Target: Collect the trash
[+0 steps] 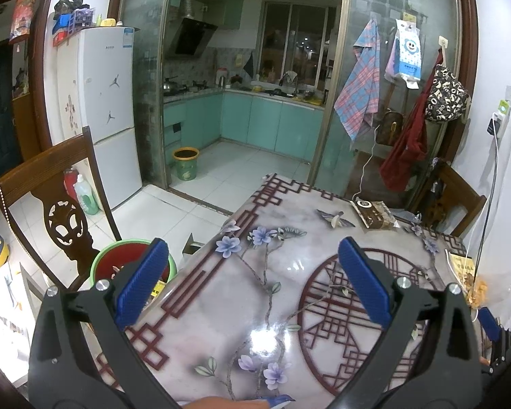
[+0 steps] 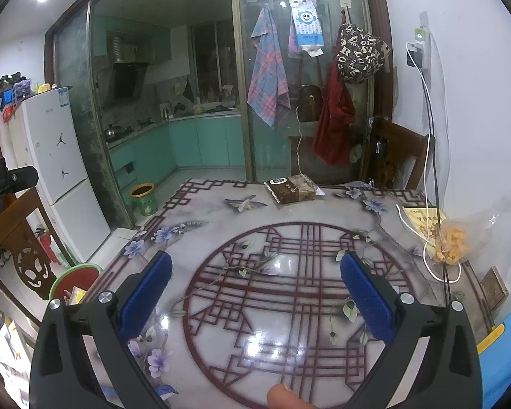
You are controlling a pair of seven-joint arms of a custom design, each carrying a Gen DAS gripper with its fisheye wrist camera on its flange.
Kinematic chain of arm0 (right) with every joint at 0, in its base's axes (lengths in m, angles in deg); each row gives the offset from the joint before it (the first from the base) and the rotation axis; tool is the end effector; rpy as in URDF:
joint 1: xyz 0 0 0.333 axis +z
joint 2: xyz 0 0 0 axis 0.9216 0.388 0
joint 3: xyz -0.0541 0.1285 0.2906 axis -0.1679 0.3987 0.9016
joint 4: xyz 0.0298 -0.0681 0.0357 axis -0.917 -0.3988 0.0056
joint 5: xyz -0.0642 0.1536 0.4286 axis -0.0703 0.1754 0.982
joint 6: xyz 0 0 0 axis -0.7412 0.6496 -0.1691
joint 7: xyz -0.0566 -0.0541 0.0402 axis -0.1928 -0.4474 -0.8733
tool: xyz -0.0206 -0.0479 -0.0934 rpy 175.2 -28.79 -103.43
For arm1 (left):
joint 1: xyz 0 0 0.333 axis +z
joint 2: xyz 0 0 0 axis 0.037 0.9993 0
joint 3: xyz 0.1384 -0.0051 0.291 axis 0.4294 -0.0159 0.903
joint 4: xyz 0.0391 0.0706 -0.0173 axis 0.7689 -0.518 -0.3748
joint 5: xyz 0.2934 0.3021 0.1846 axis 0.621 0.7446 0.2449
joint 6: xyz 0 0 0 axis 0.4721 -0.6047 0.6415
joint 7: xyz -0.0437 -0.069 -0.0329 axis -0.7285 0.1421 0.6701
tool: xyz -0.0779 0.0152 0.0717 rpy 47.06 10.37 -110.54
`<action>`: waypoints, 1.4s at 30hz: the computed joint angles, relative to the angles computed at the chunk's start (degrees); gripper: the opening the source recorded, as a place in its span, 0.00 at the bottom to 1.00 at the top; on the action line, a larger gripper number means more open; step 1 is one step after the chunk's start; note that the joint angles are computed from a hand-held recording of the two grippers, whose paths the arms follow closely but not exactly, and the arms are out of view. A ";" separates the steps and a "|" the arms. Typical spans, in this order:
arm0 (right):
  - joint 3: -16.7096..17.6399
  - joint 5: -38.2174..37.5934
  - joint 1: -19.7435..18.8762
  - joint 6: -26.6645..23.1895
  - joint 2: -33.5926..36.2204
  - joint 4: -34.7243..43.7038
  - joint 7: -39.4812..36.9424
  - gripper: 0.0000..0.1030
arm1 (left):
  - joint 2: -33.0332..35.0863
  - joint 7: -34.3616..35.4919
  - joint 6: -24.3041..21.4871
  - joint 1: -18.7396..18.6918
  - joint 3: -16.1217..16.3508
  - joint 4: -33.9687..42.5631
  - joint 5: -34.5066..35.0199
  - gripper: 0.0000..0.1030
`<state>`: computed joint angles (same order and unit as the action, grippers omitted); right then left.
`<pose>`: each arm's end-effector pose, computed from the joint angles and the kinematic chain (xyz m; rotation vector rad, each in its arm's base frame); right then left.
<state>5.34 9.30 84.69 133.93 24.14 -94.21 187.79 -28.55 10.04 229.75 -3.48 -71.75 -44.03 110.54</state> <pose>0.5953 0.2954 0.5808 -1.5273 1.5940 -0.8734 0.6282 -0.2083 0.6273 -1.7994 1.3613 -0.8863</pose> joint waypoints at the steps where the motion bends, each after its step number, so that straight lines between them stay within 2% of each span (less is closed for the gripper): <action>1: -0.01 -0.02 0.00 -0.01 0.01 0.02 0.09 0.93 | 0.04 0.03 -0.02 -0.01 0.00 0.07 0.01 0.95; 10: -0.02 -0.70 -0.35 -0.19 -0.53 -0.87 1.85 0.93 | 0.35 -0.93 -0.07 -0.13 0.03 0.33 1.50 0.95; 16: 0.00 0.44 -0.47 -0.42 -0.38 -0.86 1.22 0.93 | 0.70 0.87 0.53 -0.25 0.25 0.51 0.44 0.95; 26: -0.30 2.69 -0.35 0.14 0.16 -0.77 -0.84 0.93 | 2.30 2.52 -1.09 -0.84 0.61 1.70 -1.53 0.95; 36: -1.31 8.86 -0.05 -0.08 2.53 0.75 -6.59 0.93 | 6.84 5.29 -2.70 -2.42 1.73 5.82 -5.46 0.95; 38: -1.61 14.02 -0.13 0.42 3.16 0.93 -11.22 0.93 | 8.31 6.12 -2.17 -2.75 2.05 6.58 -7.18 0.95; 40: -2.05 18.58 -0.34 1.50 3.57 0.45 -14.37 0.93 | 10.58 8.23 -0.83 -3.08 2.45 7.35 -8.17 0.95; 42: -2.58 19.41 -0.45 1.03 3.99 0.05 -14.45 0.93 | 14.37 13.99 0.67 -3.28 2.60 8.17 -10.62 0.95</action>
